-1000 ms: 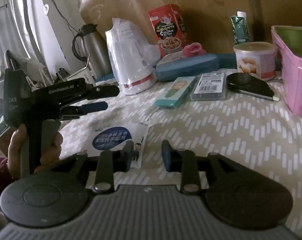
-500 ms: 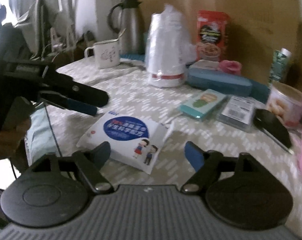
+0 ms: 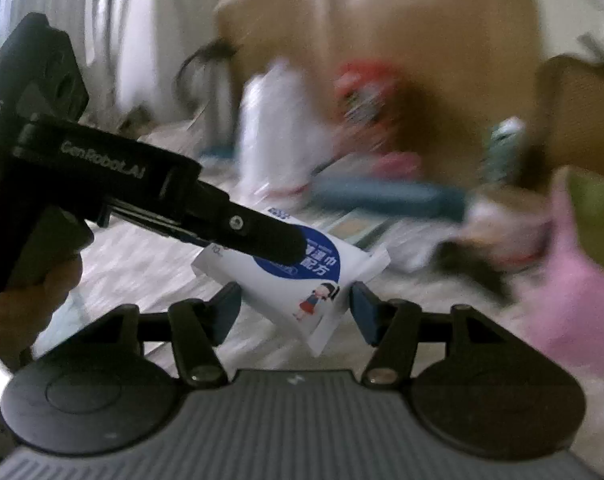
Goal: Organize soft objects
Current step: 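Carry the wet-wipes pack into the pink tin and open the right gripper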
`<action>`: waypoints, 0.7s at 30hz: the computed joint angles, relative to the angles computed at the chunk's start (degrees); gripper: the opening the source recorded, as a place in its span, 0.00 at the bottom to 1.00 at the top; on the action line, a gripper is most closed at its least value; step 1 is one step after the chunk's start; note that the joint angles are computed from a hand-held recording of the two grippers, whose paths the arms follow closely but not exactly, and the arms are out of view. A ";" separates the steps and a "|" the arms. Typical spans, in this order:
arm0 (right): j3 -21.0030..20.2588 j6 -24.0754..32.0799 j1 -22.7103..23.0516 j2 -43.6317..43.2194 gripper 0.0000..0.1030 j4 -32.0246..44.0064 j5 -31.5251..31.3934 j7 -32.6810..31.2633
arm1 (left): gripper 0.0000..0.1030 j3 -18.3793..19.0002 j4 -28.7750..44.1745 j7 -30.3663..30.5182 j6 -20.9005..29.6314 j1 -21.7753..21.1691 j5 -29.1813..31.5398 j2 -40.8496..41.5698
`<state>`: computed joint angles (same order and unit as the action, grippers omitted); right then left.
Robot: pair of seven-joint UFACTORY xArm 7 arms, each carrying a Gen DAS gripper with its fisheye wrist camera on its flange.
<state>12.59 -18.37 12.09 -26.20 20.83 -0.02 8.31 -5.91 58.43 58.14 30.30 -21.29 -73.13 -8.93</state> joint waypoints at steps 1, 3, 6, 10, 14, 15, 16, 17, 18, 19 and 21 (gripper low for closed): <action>2.22 -0.77 -3.43 -1.74 0.60 -0.86 1.28 -0.51 | 0.71 -0.57 2.28 0.66 0.14 -0.63 -0.28 1.46; 5.45 -1.55 -9.05 -4.47 0.60 -2.04 3.49 -1.29 | 0.71 -2.26 7.32 1.83 -0.10 -1.85 -0.24 5.00; 6.09 -1.28 -14.73 -7.47 0.60 -3.21 5.47 -1.75 | 0.71 -5.54 14.86 1.15 -2.10 -3.51 2.61 11.36; 3.67 -0.05 -19.38 -8.50 0.60 -3.39 6.31 -1.69 | 0.72 -8.96 24.10 -5.18 -6.48 -5.56 12.16 20.92; 12.86 1.35 -33.10 -5.52 0.63 -0.48 9.53 -1.31 | 0.73 -7.80 29.17 -17.97 -11.32 -9.60 26.60 27.82; 15.86 1.45 -36.90 -5.20 0.63 0.01 11.22 -1.32 | 0.72 -7.94 28.65 -18.39 -11.65 -9.47 26.56 27.71; 16.47 1.23 -38.30 -4.54 0.63 0.16 11.25 -0.32 | 0.72 -10.49 27.13 -16.42 -12.06 -7.00 24.64 26.72; 14.67 0.63 -37.31 -4.08 0.63 -0.26 10.22 1.43 | 0.72 -12.55 25.29 -13.33 -12.50 -4.82 21.73 25.24; 11.64 -0.68 -34.35 -3.72 0.62 -1.05 10.89 1.64 | 0.72 -14.30 23.19 -10.28 -13.44 -2.88 19.07 23.50; 11.00 -2.27 -33.49 -3.60 0.62 -1.73 11.39 2.19 | 0.74 -15.84 20.92 -6.47 -14.23 -0.98 15.44 21.46; 12.62 -3.90 -34.18 -4.61 0.62 -2.78 13.40 1.95 | 0.74 -16.55 16.13 2.51 -13.59 1.86 5.50 16.66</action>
